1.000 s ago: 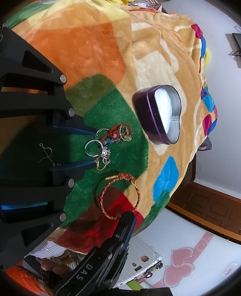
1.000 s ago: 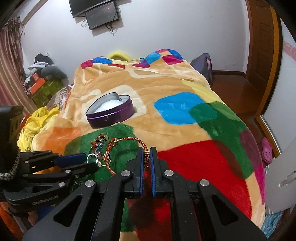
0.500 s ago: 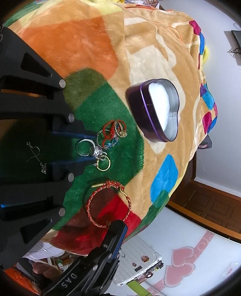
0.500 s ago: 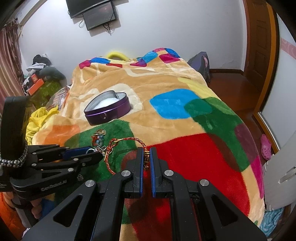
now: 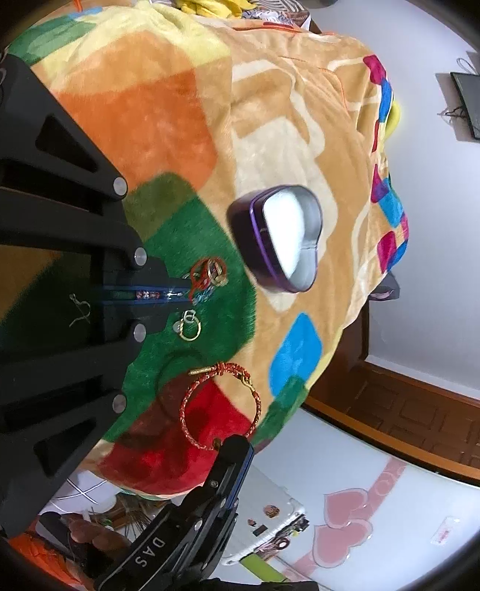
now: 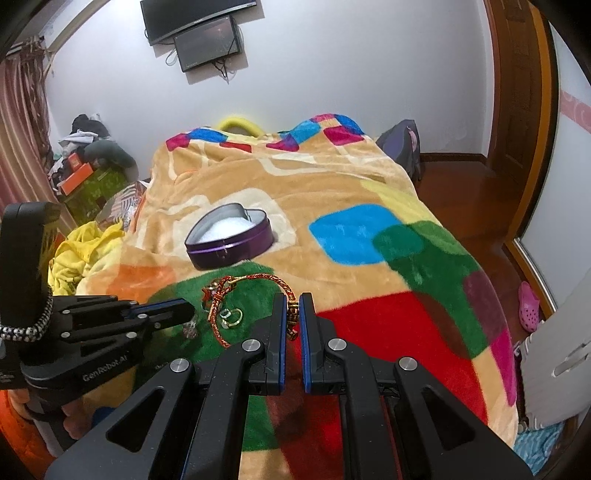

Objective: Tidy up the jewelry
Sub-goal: 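Lift the bracelet with the right gripper and carry it toward the heart tin, then lower the bracelet into the heart tin and open the right gripper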

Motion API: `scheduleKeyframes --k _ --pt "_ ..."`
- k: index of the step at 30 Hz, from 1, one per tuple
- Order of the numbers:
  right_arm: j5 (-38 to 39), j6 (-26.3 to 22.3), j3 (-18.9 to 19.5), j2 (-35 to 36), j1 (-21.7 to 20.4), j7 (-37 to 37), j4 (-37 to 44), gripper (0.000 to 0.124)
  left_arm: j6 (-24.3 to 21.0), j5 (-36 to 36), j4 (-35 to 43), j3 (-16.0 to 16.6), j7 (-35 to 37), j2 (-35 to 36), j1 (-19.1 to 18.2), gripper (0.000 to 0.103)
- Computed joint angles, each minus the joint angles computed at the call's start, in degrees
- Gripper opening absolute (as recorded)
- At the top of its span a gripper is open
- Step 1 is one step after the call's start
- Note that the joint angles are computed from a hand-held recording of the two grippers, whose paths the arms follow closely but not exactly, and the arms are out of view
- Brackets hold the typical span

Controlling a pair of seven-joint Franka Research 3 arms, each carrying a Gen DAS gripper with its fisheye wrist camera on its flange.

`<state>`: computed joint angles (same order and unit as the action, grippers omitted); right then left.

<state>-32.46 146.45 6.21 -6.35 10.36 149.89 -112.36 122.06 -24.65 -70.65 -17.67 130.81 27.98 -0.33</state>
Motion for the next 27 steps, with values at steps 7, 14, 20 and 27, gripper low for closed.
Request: scheduleKeyframes --k 7,14,20,27 --pt "-1.27 -0.14 0.02 0.93 0.42 0.61 1.66 0.006 0.12 -0.51 0.61 0.15 -0.44 0.13 0.78 0.001" --pt "-1.86 -0.72 -0.3 1.72 1.02 0.51 2.79 0.006 0.88 -2.29 2.75 -0.26 0.39 0.64 1.77 0.001" --pt "-3.01 -0.42 -0.96 3.55 1.46 0.19 5.32 0.006 1.32 -2.13 7.92 -0.62 0.48 2.93 1.5 0.001" --pt "-3.86 0.25 -2.6 6.95 2.54 -1.37 9.63 0.006 1.51 -0.81 15.17 -1.34 0.47 6.88 0.58 0.001"
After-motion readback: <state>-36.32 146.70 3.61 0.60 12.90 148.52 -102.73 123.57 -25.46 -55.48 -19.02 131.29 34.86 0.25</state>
